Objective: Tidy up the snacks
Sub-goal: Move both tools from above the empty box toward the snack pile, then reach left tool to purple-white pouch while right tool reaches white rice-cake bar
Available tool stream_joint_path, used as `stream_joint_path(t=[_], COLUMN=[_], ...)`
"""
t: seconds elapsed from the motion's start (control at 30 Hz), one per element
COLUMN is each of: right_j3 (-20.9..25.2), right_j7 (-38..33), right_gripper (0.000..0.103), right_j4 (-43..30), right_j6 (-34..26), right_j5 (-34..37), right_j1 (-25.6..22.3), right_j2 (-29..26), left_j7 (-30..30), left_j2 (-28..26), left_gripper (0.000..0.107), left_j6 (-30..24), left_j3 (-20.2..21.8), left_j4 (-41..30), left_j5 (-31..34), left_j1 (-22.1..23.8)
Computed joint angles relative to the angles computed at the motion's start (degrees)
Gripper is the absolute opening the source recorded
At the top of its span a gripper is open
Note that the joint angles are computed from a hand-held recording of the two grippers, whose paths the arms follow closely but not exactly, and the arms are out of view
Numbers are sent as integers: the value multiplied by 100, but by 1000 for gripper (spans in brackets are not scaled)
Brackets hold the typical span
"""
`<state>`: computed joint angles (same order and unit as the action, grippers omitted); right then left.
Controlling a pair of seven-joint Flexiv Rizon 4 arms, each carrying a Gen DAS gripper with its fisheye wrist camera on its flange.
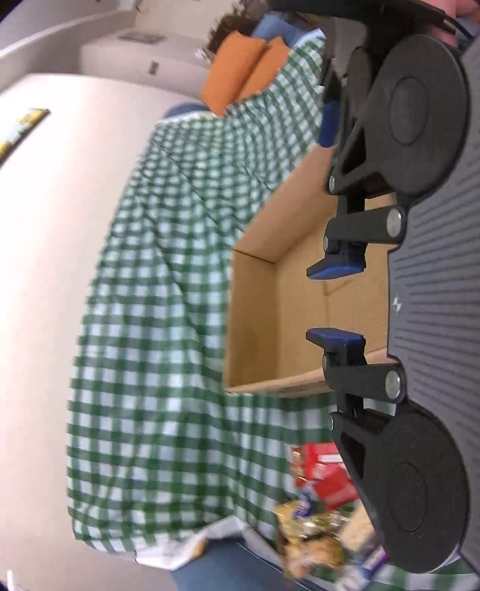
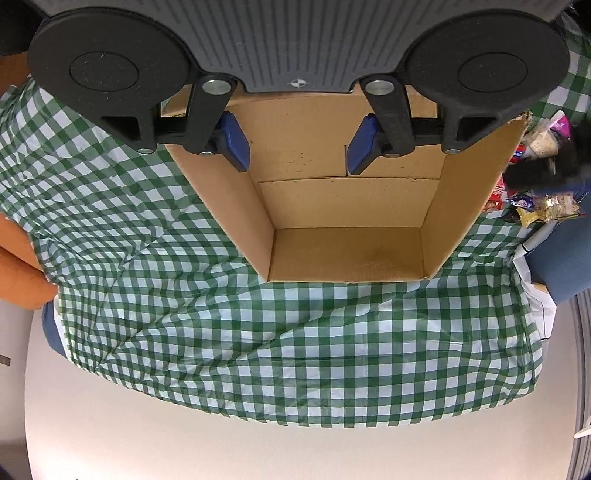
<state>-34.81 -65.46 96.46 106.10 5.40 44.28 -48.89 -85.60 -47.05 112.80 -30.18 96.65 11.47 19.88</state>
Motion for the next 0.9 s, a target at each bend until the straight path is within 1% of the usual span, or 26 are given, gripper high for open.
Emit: stream_joint_path(t=[0.03, 0.07, 0.1, 0.13, 0.2, 0.23, 0.3, 0.33, 0.37, 0.43, 0.5, 0.57, 0.6, 0.7, 0.8, 0.9], right_j3=[56, 108, 196, 385, 766, 802, 825, 767, 695, 628, 704, 846, 968, 1390, 1510, 1756], right_j7=[-11, -26, -48, -84, -151, -188, -302, -376, -452, -595, -732, -849, -901, -989, -1040, -1106], right_gripper=[60, 60, 60, 60, 60, 60, 54, 50, 49, 47, 46, 45, 45, 45, 45, 45], right_j4=[-6, -6, -11, -19, -45, -39, -45, -24, -23, -22, -34, -75, -104, -238, -333, -404], right_j6=[17, 45, 78, 104, 128, 148, 168, 208, 223, 288, 324, 310, 297, 221, 208, 225], right_j5=[-20, -33, -53, -110, -230, -239, -285, -276, -260, -217, -208, -238, -287, -475, -554, -697], right_j1=[-43, -81, -145, -281, -561, -584, -590, -527, -462, -379, -398, -472, -550, -824, -854, -965], right_j2=[19, 36, 64, 126, 239, 252, 248, 231, 205, 166, 174, 196, 215, 271, 254, 258], left_j7=[72, 182, 319, 464, 774, 858, 879, 847, 764, 623, 478, 417, 390, 256, 84, -225], left_j2=[-129, -222, -291, -361, -587, -628, -624, -647, -658, -725, -630, -728, -753, -707, -768, -813], left_gripper=[32, 32, 32, 32, 17, 16, 13, 12, 12, 11, 11, 11, 11, 11, 11, 11], left_j6=[-107, -228, -321, -374, -452, -508, -468, -409, -357, -547, -709, -696, -712, -849, -877, -837], left_j3=[-317, -524, -661, -778, -1116, -1139, -975, -872, -766, -774, -585, -800, -839, -716, -884, -959], left_j4=[-81, -151, -199, -227, -245, -235, -134, -95, -34, -1, 20, 19, 14, -24, 7, 19], left_j5=[224, 357, 431, 475, 600, 534, 253, 105, -47, -270, -621, -715, -755, -1008, -1191, -1378], left_j1=[280, 473, 610, 730, 1064, 1133, 1150, 1140, 1133, 1247, 1183, 1371, 1425, 1360, 1507, 1586])
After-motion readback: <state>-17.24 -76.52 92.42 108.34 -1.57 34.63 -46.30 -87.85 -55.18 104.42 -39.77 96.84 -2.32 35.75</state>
